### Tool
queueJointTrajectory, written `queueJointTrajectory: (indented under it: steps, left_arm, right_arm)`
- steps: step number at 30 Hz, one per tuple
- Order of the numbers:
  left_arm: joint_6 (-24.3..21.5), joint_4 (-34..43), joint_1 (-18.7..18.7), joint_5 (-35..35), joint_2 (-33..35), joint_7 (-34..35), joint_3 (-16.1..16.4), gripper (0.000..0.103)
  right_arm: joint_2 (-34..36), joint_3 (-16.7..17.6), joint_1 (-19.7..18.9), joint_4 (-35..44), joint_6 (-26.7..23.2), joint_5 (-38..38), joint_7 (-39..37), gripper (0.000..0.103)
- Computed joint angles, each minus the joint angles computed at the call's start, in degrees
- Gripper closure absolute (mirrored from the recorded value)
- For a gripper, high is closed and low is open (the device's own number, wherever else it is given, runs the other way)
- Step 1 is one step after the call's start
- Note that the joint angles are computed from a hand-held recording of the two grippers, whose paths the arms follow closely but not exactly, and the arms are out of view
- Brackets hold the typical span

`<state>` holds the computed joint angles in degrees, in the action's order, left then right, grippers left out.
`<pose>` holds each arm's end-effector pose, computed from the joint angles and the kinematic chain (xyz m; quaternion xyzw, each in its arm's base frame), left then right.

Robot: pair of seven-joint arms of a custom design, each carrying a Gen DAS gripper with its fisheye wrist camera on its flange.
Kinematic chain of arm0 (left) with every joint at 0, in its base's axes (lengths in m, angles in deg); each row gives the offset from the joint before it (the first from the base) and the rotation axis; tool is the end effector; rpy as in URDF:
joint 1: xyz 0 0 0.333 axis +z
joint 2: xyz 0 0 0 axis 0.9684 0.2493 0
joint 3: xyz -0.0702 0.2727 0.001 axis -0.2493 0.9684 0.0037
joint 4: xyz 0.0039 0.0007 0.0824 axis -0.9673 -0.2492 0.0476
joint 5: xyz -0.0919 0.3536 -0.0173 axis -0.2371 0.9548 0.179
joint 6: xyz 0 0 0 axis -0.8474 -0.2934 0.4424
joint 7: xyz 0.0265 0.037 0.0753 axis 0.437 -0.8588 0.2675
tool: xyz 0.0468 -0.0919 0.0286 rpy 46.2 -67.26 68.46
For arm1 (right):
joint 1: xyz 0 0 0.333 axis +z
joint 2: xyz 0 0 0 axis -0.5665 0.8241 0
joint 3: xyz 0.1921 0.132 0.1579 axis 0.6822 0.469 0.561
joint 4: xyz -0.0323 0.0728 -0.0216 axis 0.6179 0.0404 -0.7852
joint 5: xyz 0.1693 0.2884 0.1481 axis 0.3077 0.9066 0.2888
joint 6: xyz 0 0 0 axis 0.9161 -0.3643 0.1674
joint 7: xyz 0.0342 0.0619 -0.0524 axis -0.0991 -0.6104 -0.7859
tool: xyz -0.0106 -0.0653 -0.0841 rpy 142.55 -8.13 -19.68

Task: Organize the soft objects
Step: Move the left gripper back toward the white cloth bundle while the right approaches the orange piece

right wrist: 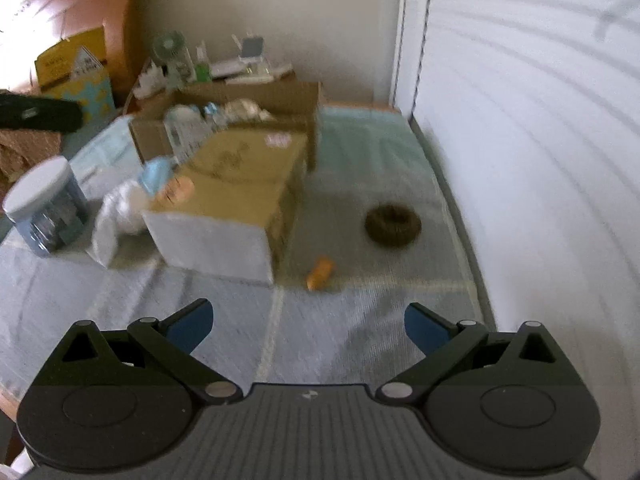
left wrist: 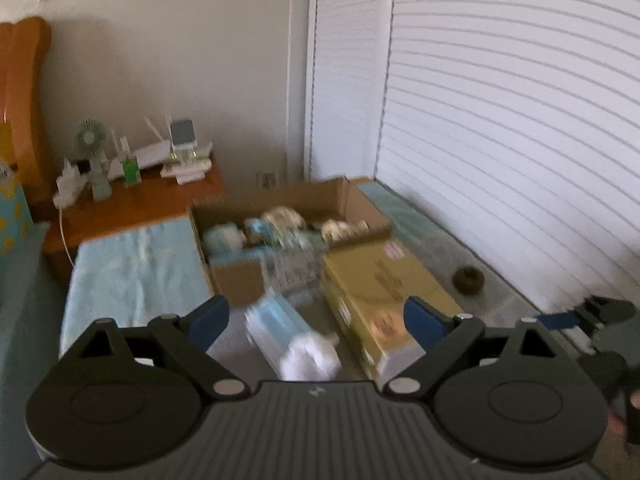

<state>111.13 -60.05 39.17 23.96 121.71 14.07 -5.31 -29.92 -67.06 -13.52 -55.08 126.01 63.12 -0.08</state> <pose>0.5659 -0.4448 0.5049 -0.6320 0.6300 -0.3385 0.2985 0.6242 0.2892 0.4385 -0.7975 0.4746 -0.2035 0.3120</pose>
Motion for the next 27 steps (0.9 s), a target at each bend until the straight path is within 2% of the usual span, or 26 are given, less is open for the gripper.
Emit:
queueJointTrajectory:
  steps: [5,8,14,22,27]
  left_arm:
    - [0.7,-4.0,-1.0,0.9,-1.0,-3.4,-0.2,0.009]
    - [0.6,-5.3,-1.0,1.1,-1.1,-4.4,-0.6,0.009]
    - [1.7,-7.0,-0.5,0.8,-1.2,-5.8,-1.2,0.009]
    - [5.3,-9.9,0.0,0.6,-1.8,-7.9,-1.2,0.009]
    - [7.3,-11.8,0.3,0.7,-2.4,-9.5,-0.9,0.009]
  right_arm:
    - [2.8,-0.7,0.2,2.5,-4.2,0.1,1.5,0.000]
    - [3.0,-2.2,1.7,1.6,-2.3,-2.9,2.4,0.000]
    - [2.9,-1.7,1.0,1.2,-1.5,-3.1,2.5,0.000]
    - [1.7,-2.0,1.1,-2.4,3.4,-3.7,3.0,0.000]
    - [2.5,-0.5,-0.1,0.6,-0.9,-2.3,0.5,0.000]
